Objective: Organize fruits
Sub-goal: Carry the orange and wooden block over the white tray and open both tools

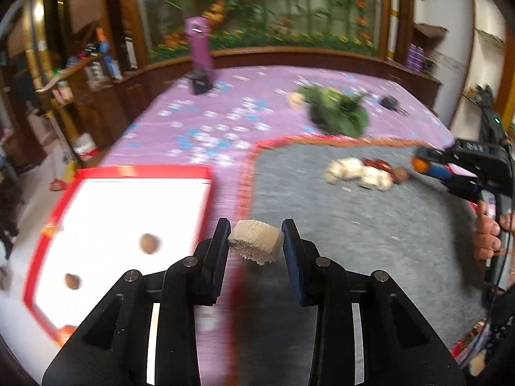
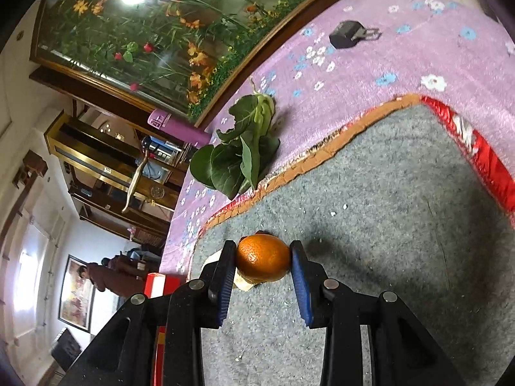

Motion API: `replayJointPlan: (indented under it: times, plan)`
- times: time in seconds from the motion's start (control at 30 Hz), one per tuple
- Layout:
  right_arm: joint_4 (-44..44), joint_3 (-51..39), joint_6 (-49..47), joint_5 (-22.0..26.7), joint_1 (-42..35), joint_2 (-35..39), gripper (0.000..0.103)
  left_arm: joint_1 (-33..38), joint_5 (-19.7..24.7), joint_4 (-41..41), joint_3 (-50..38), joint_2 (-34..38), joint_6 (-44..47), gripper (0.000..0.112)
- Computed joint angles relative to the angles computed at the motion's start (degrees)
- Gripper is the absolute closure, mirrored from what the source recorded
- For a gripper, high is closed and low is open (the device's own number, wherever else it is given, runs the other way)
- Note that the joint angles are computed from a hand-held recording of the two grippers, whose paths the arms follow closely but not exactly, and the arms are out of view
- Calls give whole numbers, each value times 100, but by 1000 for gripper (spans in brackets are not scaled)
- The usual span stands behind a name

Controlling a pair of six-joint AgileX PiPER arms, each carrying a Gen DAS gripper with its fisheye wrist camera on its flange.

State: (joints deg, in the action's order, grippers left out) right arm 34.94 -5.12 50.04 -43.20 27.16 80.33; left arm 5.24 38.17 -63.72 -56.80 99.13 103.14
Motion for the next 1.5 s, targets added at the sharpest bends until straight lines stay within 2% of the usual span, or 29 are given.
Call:
replayJointPlan:
  times: [0.13, 0.4, 0.53, 0.63, 0.77, 1.0, 1.23, 1.5]
  plan:
    - [32, -57, 20, -139, 81, 142, 70, 453, -65, -413, -178, 77, 364, 80]
    - [394, -742, -338, 106, 493, 491, 70, 926, -142, -693, -460, 377, 663, 80]
    - [514, -1531, -948, 454, 663, 705, 70, 1117, -175, -742, -628, 531, 677, 80]
    - [369, -2324, -1348, 889, 688, 1001, 70, 1209, -244, -834, -729, 648, 751, 80]
    - [-213, -3363, -1333, 1369, 678, 1584, 71, 1295, -465, -1038, -806, 782, 952, 80]
    - [-879, -4902, -1157, 2030, 843, 2600, 71, 1470, -559, -1058, -1078, 1039, 937, 80]
    - [-971, -6025, -1354, 2632, 1058, 3311, 71, 1575, -540, -998, -1286, 1212, 862, 80]
    - [-853, -6703, -1680, 3072, 1115, 3763, 71, 1657, -535, -971, -1427, 1348, 818, 80]
